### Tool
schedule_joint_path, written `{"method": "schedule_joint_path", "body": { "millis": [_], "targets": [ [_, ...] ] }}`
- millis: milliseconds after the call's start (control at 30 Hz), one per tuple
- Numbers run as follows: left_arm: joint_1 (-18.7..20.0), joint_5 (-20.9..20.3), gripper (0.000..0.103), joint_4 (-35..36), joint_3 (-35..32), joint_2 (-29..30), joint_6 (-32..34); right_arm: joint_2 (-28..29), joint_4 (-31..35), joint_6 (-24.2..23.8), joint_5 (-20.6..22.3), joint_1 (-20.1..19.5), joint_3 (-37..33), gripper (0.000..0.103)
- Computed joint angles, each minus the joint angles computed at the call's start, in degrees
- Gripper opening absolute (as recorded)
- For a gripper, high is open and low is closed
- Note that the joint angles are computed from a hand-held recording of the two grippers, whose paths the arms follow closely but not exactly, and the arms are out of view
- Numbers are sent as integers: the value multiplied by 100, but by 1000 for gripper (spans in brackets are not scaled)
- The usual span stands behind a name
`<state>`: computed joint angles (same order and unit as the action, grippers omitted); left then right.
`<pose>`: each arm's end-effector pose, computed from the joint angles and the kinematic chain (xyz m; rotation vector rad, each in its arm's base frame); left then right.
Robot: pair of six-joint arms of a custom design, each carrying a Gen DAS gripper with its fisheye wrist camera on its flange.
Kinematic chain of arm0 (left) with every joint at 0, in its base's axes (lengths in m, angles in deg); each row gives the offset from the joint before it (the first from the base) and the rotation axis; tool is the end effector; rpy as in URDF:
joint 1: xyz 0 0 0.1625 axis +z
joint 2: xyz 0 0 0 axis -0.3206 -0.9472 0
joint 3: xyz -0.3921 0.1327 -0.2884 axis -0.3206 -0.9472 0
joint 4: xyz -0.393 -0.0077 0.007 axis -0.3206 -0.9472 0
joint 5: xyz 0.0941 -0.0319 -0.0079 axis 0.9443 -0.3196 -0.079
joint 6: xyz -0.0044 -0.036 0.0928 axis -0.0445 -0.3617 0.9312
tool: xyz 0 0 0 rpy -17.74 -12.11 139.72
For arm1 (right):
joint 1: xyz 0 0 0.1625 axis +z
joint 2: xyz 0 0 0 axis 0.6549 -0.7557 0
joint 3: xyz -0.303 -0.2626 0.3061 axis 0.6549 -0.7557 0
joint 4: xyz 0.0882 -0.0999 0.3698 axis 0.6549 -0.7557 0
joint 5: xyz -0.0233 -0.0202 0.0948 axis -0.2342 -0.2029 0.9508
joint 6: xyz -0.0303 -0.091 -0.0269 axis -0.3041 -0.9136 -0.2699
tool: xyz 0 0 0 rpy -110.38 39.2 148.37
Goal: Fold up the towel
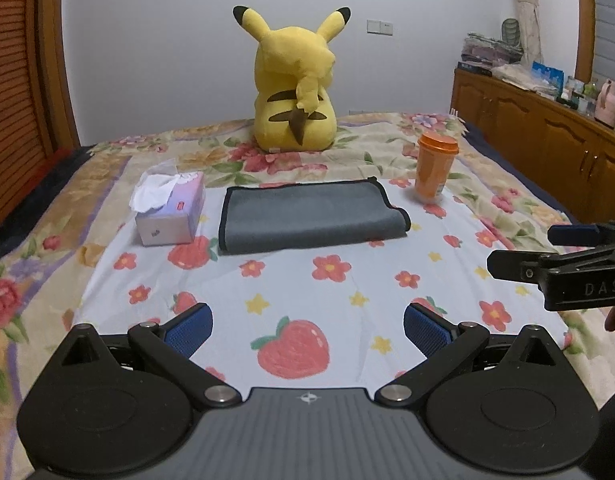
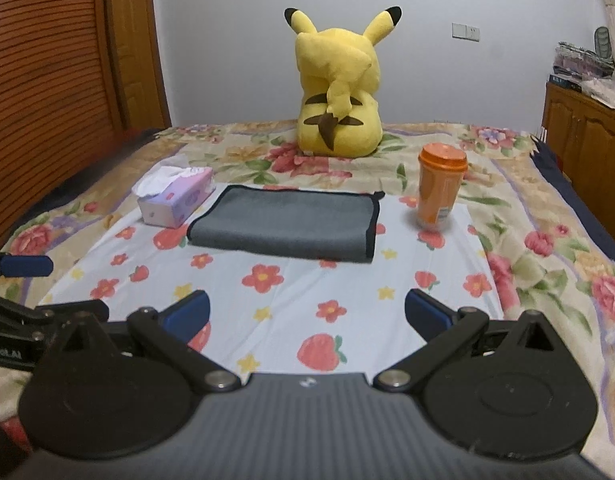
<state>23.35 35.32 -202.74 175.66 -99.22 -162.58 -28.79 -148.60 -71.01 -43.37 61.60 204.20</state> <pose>-0.3165 -0.2426 0.1478 0.3250 2.0987 -1.1069 0.1876 -0.3410 0.2578 0.9995 -2.3678 0.9663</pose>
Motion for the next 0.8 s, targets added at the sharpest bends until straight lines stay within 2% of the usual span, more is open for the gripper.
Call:
{"method": "schedule_joint_path", "body": {
  "millis": [233, 500, 800],
  "targets": [
    [-215, -241, 103, 272, 73, 10, -417, -10, -207, 27, 46, -128, 253, 103],
    [-360, -457, 103, 151, 270, 126, -791, 171, -600, -14, 37, -267, 490, 103],
    [-385, -336, 103, 80, 415, 224, -1076, 691, -1473, -180, 55, -425, 636, 103]
  ]
}}
